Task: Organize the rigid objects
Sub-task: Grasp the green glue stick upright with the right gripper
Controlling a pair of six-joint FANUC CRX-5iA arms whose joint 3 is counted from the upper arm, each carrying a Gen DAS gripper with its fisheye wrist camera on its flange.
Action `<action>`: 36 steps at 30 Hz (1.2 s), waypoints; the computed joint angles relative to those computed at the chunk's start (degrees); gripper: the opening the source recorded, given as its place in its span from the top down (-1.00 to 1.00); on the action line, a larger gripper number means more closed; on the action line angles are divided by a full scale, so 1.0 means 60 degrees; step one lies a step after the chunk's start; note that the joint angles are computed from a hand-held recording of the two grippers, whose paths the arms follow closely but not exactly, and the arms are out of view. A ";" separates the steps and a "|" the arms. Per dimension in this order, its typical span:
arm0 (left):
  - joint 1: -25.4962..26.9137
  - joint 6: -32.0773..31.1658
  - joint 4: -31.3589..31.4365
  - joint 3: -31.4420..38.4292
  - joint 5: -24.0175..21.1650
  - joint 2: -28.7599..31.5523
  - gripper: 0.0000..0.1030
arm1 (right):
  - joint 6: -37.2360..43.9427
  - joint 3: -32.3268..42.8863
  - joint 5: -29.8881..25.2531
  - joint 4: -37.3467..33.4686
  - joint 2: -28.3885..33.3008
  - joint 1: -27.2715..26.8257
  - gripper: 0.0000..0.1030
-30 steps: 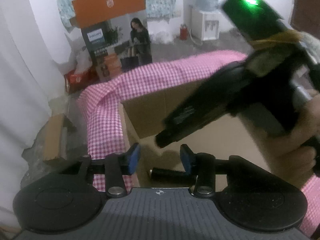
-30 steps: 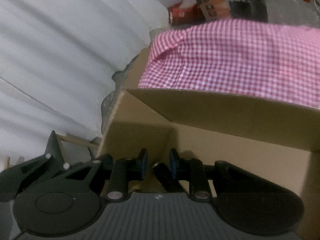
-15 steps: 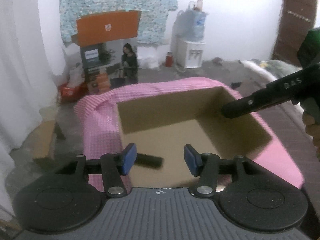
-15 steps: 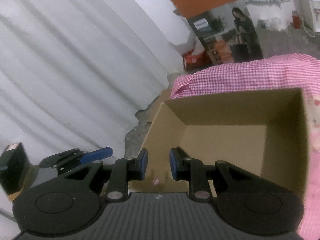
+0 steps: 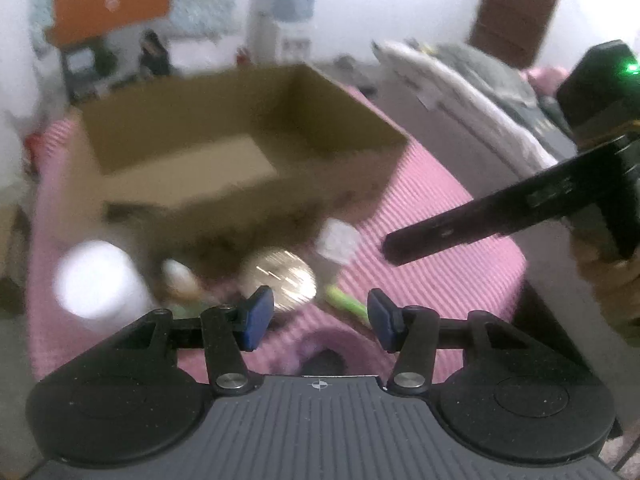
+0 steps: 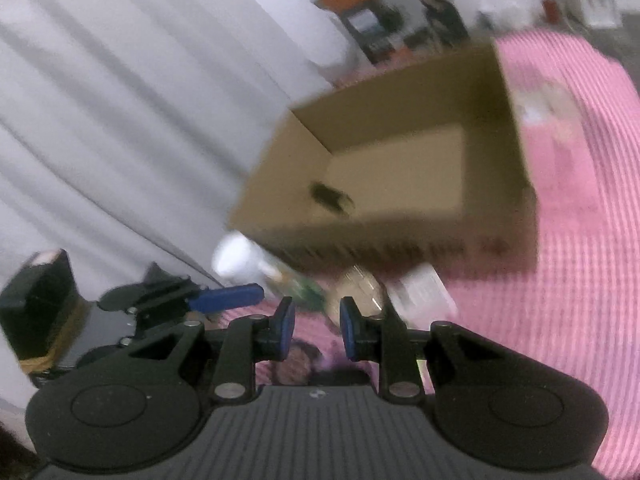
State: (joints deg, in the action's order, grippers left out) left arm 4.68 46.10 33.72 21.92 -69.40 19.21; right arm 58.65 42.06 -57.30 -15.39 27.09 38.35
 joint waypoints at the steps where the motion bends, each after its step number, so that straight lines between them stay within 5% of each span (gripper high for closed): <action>1: -0.0069 -0.0015 -0.0039 -0.0019 -0.0045 0.0030 0.00 | -0.0133 -0.0190 -0.0008 0.0095 -0.0030 0.0028 0.49; 10: -0.0655 0.0089 -0.0679 0.0000 -0.0140 0.0210 0.20 | -0.0047 -0.0763 0.0366 0.0514 0.0099 0.0090 0.49; 15: -0.0760 0.0102 -0.0842 0.0193 -0.0274 0.0398 0.31 | 0.0358 -0.0083 -0.0329 0.0651 0.0590 0.0161 0.49; 28: -0.0951 -0.0190 -0.1166 0.0317 -0.0391 0.0541 0.34 | 0.0794 0.1205 -0.1506 0.0720 0.1684 0.0281 0.60; 36: -0.1113 -0.0033 -0.1220 0.0911 -0.0826 0.1002 0.32 | 0.0512 0.0947 -0.1381 0.0364 0.1540 0.0062 0.69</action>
State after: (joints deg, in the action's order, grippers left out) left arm -2.00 45.90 26.40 27.39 -74.36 25.22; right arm 61.72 47.74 -65.58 -13.21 36.33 38.72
